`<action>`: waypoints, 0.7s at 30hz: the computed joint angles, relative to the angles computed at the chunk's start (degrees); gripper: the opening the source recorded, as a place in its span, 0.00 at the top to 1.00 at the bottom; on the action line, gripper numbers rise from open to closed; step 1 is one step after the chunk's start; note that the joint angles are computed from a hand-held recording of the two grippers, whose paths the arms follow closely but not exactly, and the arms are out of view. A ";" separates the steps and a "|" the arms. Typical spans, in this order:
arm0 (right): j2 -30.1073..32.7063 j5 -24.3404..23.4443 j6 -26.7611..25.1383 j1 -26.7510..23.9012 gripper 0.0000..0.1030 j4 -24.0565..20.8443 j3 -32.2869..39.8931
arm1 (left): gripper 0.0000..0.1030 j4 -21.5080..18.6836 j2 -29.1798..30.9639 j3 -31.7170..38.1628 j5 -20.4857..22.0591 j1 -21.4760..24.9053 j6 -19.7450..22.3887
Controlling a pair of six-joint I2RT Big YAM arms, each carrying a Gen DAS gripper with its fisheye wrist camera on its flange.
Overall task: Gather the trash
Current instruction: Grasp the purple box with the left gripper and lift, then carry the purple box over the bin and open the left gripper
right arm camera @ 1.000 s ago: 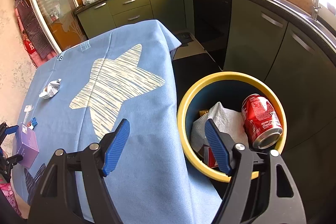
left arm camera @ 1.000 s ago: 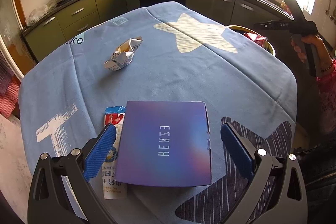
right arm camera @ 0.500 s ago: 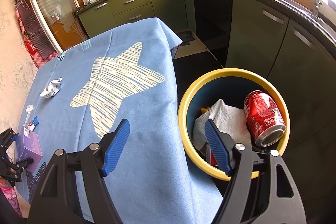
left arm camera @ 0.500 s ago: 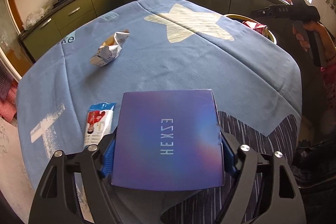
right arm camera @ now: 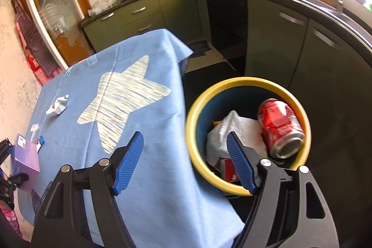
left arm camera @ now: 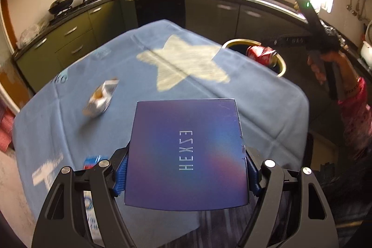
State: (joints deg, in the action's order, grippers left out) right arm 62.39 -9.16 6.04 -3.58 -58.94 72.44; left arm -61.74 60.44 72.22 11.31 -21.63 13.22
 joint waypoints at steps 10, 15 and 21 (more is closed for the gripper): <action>-5.61 -2.87 -0.57 -12.53 0.30 1.22 -5.07 | 0.27 -4.87 19.93 22.78 4.63 -10.28 -6.81; -7.06 -6.05 -1.47 -19.21 0.30 1.60 -7.44 | 0.27 -6.73 31.98 35.64 3.13 -15.99 -8.30; -7.40 -9.07 -2.60 -25.76 0.29 1.22 -9.00 | 0.26 -11.54 48.21 54.56 -0.93 -21.40 -9.50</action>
